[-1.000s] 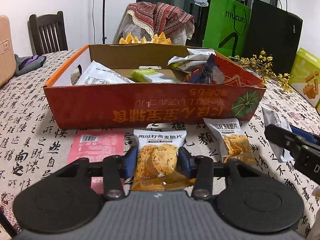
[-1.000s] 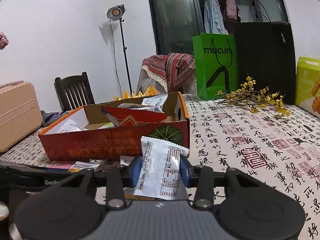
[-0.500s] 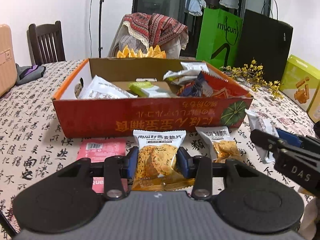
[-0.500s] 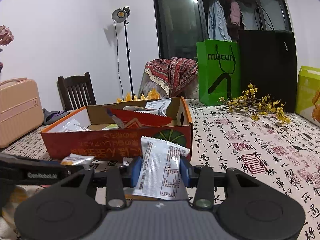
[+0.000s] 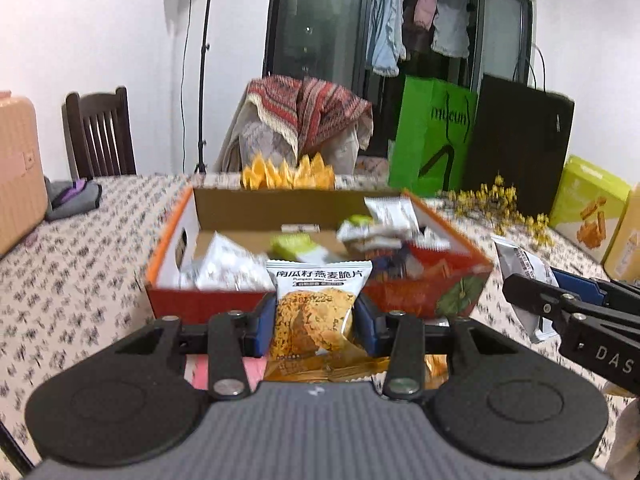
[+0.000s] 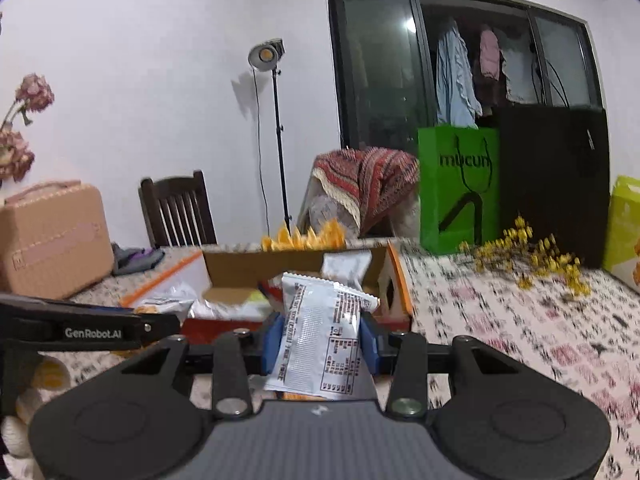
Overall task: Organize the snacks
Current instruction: 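Lift both held packets and carry them over the orange box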
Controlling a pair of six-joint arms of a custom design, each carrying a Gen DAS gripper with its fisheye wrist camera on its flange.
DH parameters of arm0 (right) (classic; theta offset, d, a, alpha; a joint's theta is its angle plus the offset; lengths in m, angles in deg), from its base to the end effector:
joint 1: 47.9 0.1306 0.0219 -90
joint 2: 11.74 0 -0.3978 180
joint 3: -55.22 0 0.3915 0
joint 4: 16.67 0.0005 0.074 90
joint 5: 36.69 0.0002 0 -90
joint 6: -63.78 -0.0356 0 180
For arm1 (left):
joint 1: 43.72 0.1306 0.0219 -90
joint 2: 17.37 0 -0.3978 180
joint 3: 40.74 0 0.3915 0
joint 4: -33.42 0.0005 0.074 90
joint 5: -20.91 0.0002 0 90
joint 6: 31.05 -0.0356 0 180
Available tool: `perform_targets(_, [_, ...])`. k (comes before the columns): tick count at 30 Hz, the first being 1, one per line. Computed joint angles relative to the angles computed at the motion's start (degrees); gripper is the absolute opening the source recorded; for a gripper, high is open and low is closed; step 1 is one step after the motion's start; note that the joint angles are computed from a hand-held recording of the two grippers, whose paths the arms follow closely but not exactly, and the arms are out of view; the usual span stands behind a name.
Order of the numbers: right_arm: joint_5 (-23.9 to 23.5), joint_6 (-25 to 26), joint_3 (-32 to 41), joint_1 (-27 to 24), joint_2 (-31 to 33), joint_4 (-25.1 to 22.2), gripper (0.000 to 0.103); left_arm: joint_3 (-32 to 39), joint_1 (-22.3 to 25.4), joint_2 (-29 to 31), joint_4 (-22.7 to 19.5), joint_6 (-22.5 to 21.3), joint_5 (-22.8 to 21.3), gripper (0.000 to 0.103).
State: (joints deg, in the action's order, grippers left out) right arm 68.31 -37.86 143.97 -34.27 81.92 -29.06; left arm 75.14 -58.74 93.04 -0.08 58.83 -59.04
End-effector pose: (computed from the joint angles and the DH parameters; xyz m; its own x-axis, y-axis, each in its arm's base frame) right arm 0.5278 0.1180 0.4617 -0.2805 0.1325 -0.9507 0.0706 0.9906 0.1173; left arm 0.6227 -0.1740 0.4893 -0.4530 0.1237 -0.8829 0.4049 0.9108 -0.0802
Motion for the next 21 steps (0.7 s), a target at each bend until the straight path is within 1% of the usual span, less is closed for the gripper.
perform_targets(5, [-0.4, 2.2, 5.2, 0.0, 2.2, -1.1, 0.04, 3.8, 0.4, 1.5, 0.3, 0.6, -0.3, 0.043])
perform_targets(10, [-2.0, 1.9, 13.4, -0.6, 6.9, -5.6, 0.04, 8.7, 0.6, 4.1, -0.3, 1.8, -0.2, 0.043])
perform_targets(15, [-3.2, 0.6, 21.8, -1.2, 12.1, -10.1, 0.04, 16.0, 0.8, 8.5, -3.0, 3.3, -0.7, 0.043])
perform_targets(21, [-5.0, -2.1, 33.1, -2.2, 20.1, -16.7, 0.04, 24.8, 1.1, 14.4, -6.1, 5.8, -1.5, 0.043])
